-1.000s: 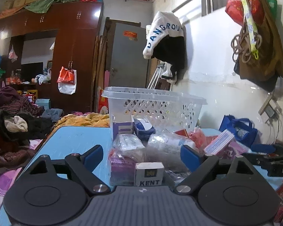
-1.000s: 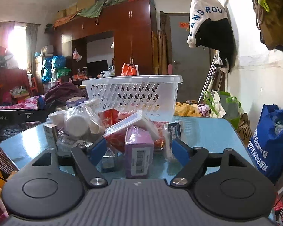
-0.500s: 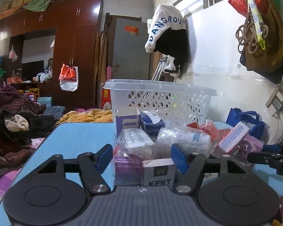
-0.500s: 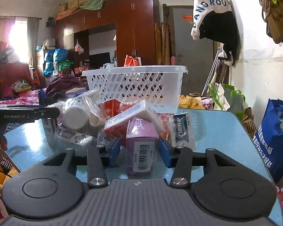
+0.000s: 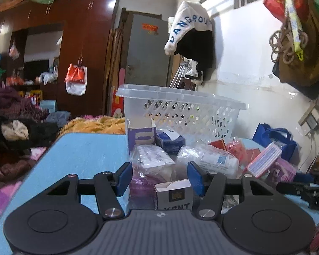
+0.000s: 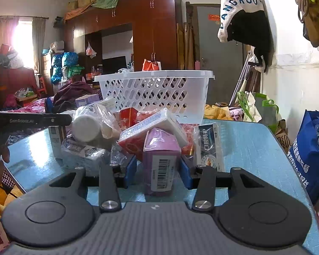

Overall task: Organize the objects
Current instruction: 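Grasp the purple barcode box with the right gripper while the left grasps a clear plastic packet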

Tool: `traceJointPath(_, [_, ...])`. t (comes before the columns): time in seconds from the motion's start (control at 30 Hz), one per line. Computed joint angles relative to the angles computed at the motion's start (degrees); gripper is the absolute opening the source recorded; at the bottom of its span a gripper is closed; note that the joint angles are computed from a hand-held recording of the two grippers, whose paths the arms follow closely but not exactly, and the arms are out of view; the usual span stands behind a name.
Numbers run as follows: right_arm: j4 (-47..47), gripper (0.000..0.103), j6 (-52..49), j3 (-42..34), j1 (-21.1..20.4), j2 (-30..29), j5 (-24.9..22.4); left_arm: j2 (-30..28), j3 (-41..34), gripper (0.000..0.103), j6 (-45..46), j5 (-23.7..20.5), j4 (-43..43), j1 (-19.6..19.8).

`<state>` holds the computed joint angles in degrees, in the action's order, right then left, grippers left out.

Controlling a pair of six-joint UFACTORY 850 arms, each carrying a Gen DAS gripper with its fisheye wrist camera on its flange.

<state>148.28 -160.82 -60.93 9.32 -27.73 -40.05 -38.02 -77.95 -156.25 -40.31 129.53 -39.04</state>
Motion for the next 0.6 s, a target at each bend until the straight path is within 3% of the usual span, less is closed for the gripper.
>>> traceJointPath(0.27, [-0.62,0.047,0.62,-0.11,-0.02,-0.12,0.13,0.95,1.15,0.061,-0.89,-1.27,0.35,-0.38])
traceJointPath(0.43, [-0.95,0.047,0.98,-0.3,-0.11,-0.26,0.29,-0.35,-1.59,0.061,1.96,2.06,-3.92,0.25])
traceJointPath(0.5, [-0.8,0.047,0.73,-0.31,-0.09,-0.29,0.34,-0.53,-1.66,0.055,2.13,1.78,-4.55,0.28])
traceJointPath(0.57, [-0.94,0.046,0.83,-0.5,-0.09,-0.37,0.56,-0.56,-1.57,0.041,3.47,0.71,-5.76,0.0])
traceJointPath(0.6, [-0.67,0.039,0.51,-0.51,-0.02,-0.38,0.73,-0.32,-1.03,0.041,2.4,0.12,-5.06,-0.07])
